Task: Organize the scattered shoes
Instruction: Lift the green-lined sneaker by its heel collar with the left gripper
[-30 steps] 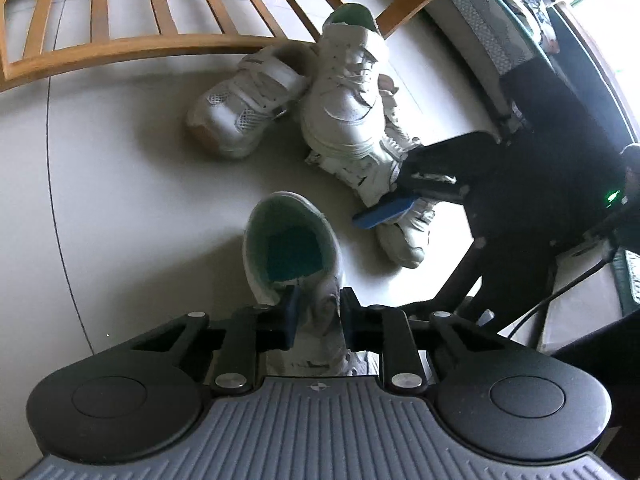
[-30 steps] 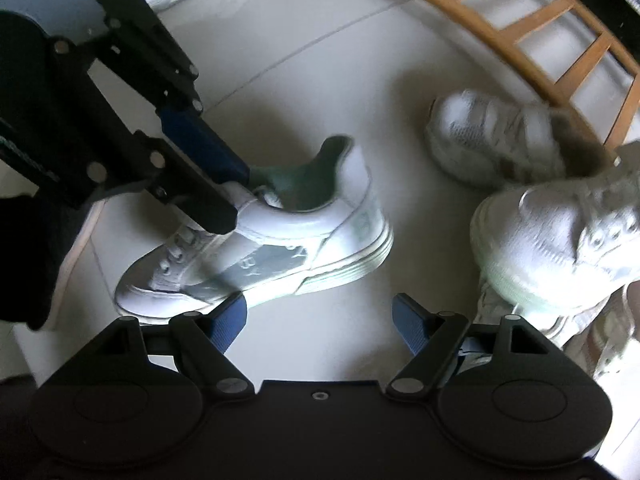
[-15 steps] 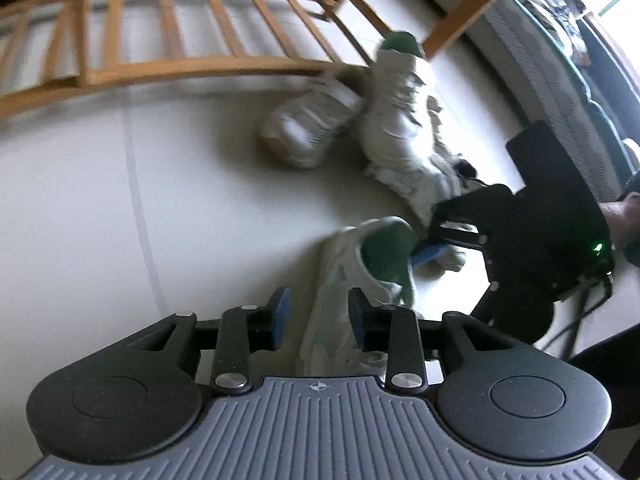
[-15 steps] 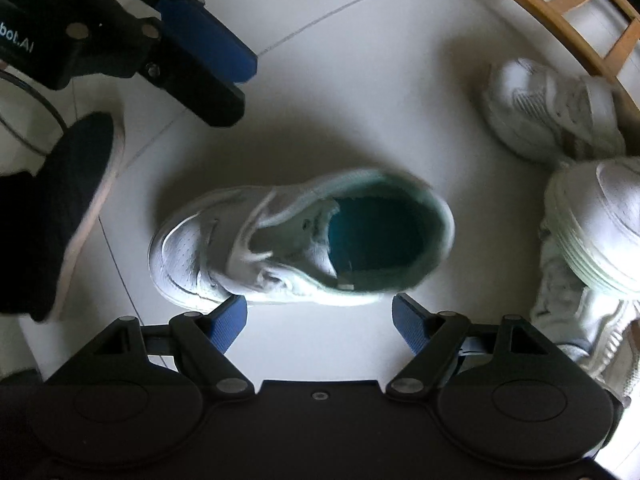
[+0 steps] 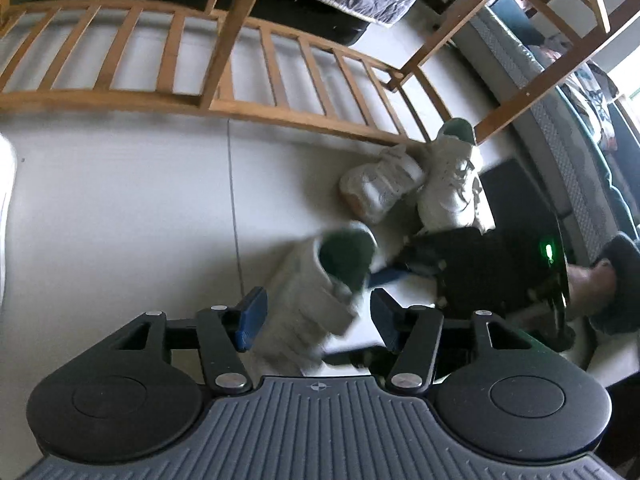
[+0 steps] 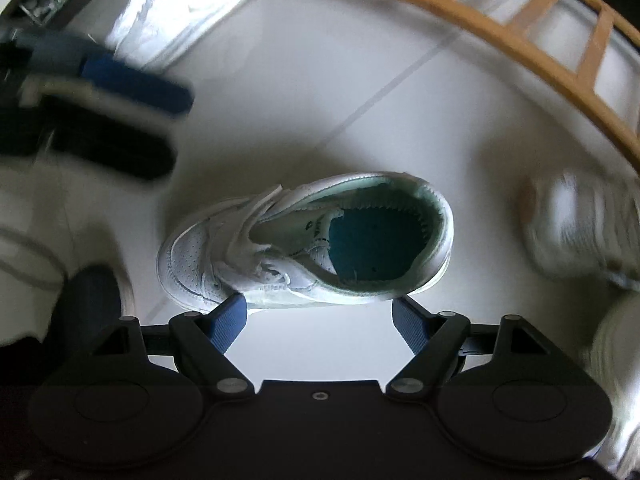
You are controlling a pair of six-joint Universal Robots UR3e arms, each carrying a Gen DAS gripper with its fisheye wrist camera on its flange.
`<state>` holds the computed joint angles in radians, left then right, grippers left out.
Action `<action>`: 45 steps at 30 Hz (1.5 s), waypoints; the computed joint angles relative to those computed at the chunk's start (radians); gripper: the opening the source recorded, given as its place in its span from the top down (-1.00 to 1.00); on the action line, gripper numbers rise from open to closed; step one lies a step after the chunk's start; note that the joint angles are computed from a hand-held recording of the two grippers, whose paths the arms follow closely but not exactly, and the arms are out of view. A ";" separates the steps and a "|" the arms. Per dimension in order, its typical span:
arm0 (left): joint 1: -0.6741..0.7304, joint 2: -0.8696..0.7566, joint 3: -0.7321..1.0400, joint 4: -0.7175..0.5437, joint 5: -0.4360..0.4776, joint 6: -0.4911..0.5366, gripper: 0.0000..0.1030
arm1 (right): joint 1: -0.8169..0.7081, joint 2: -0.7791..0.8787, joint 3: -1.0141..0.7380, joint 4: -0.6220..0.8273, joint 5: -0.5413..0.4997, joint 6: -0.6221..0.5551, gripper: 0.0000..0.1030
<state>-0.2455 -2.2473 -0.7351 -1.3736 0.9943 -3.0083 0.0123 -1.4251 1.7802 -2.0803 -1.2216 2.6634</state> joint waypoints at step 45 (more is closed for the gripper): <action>-0.061 0.083 -0.239 0.034 0.226 -0.001 -0.23 | -0.126 -0.008 -0.011 -0.070 0.147 -0.629 -0.69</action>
